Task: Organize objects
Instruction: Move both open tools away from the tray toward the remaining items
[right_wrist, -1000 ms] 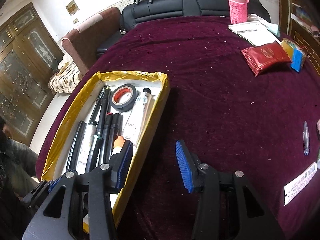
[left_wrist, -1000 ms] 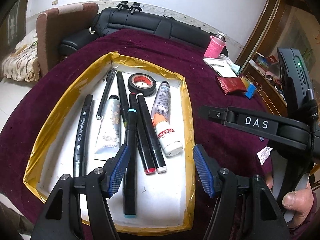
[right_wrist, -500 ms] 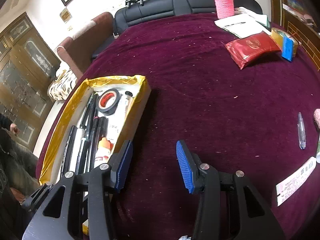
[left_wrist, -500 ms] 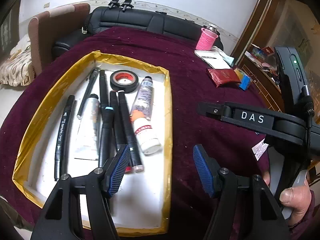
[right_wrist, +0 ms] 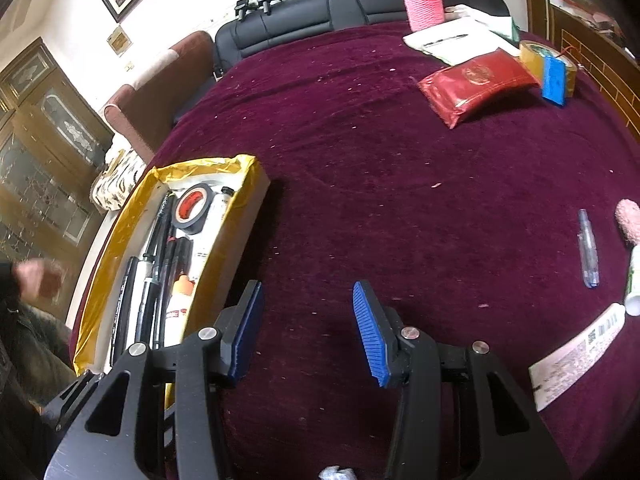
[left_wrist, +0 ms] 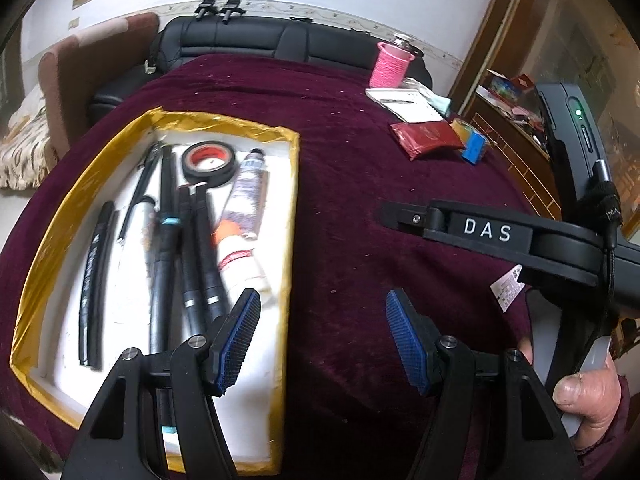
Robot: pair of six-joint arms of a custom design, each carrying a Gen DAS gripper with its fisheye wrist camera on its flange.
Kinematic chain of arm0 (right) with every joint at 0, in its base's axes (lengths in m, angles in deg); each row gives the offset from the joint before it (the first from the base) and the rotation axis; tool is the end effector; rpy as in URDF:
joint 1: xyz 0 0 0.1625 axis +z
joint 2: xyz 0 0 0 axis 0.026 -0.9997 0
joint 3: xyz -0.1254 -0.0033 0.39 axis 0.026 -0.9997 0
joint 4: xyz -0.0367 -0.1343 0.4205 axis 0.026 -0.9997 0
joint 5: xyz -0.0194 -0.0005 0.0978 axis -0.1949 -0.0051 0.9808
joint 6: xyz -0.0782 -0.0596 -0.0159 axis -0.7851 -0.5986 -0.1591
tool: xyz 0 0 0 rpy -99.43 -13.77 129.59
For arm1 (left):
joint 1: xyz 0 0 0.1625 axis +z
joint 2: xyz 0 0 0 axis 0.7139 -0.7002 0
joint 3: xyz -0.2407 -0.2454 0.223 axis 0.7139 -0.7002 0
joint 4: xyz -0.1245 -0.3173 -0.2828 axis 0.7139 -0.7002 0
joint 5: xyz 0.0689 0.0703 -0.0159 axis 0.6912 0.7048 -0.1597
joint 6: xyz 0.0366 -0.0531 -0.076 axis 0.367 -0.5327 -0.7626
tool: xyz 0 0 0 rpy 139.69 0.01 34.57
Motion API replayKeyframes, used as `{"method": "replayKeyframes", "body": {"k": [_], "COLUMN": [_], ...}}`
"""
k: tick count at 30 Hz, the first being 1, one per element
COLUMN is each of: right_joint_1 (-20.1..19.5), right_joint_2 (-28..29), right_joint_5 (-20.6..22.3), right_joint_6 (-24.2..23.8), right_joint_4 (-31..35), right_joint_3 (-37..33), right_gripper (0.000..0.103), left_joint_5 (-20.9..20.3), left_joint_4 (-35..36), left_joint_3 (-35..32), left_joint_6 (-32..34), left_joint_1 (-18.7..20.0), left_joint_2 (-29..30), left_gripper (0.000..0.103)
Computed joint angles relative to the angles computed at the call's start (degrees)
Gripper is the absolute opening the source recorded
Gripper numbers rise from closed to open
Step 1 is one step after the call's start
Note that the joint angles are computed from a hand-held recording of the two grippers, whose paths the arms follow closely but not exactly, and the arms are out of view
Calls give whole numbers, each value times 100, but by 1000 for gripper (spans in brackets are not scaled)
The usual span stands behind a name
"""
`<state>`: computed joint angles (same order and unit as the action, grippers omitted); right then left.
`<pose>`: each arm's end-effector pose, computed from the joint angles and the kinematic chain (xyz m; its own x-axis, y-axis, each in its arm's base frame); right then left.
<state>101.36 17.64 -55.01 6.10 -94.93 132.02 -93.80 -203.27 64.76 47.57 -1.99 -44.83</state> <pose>0.2184 -0.5088 0.0679 -0.8681 -0.2947 0.3995 -0.4327 0.8437 -0.3178 -0.1460 -0.4230 0.1452 -0.8508 0.0241 -0.5249 0.3470 0.7759 -0.5268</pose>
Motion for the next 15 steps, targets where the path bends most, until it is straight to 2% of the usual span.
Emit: {"method": "replayKeyframes", "body": {"k": [6, 15], "right_joint_1": [-219, -798], "right_joint_2": [-316, -953], "right_joint_5": [-106, -78], "right_joint_6": [16, 172], "right_joint_4": [-185, -431], "right_joint_3": [190, 510], "right_gripper": [45, 45], "left_joint_5": [109, 350], "left_joint_4": [34, 366], "left_joint_3": [-351, -965], "left_joint_6": [279, 546], "left_joint_1": [-125, -276], "left_joint_2": [529, 1396], "left_gripper": [59, 59]}}
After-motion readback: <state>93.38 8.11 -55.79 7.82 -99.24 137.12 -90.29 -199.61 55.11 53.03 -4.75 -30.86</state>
